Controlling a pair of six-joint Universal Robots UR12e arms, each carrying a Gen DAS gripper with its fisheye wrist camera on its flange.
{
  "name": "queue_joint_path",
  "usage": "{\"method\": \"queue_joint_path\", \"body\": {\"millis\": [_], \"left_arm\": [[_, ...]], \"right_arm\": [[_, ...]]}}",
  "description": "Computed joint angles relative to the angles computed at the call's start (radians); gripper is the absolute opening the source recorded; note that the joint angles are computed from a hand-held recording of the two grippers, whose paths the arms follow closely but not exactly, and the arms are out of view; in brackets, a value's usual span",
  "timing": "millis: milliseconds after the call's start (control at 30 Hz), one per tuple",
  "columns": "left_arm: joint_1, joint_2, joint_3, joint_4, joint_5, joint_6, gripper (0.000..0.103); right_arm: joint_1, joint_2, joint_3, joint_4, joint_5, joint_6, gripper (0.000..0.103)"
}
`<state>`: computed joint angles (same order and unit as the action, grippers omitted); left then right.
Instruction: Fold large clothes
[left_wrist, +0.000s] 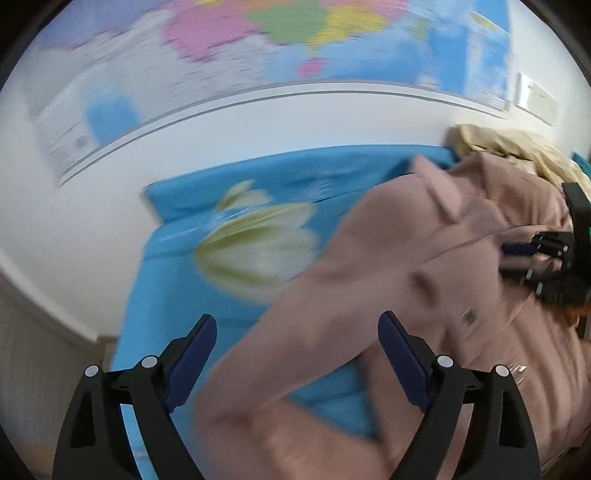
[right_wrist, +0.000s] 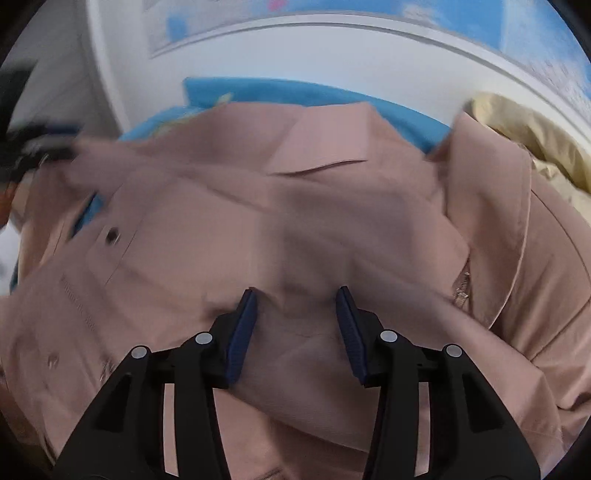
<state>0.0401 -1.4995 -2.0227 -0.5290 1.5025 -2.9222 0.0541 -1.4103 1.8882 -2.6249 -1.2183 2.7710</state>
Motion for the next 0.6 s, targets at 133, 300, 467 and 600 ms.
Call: {"method": "queue_joint_path", "body": {"millis": [133, 300, 467, 600], "left_arm": [[0.065, 0.058, -0.063, -0.004, -0.028, -0.029, 0.089], [0.123, 0.103, -0.122, -0.076, -0.108, -0.025, 0.089], [0.116, 0.111, -0.161, -0.095, -0.116, 0.035, 0.036], [0.107, 0.103, -0.137, -0.048, -0.006, 0.005, 0.002]], "right_arm": [[-0.014, 0.004, -0.006, -0.004, -0.009, 0.105, 0.048], [-0.022, -0.03, 0.006, 0.043, 0.051, 0.077, 0.058], [-0.028, -0.073, 0.032, 0.059, 0.107, 0.043, 0.066], [-0.027, -0.085, 0.039, 0.061, 0.138, 0.048, 0.066]]}}
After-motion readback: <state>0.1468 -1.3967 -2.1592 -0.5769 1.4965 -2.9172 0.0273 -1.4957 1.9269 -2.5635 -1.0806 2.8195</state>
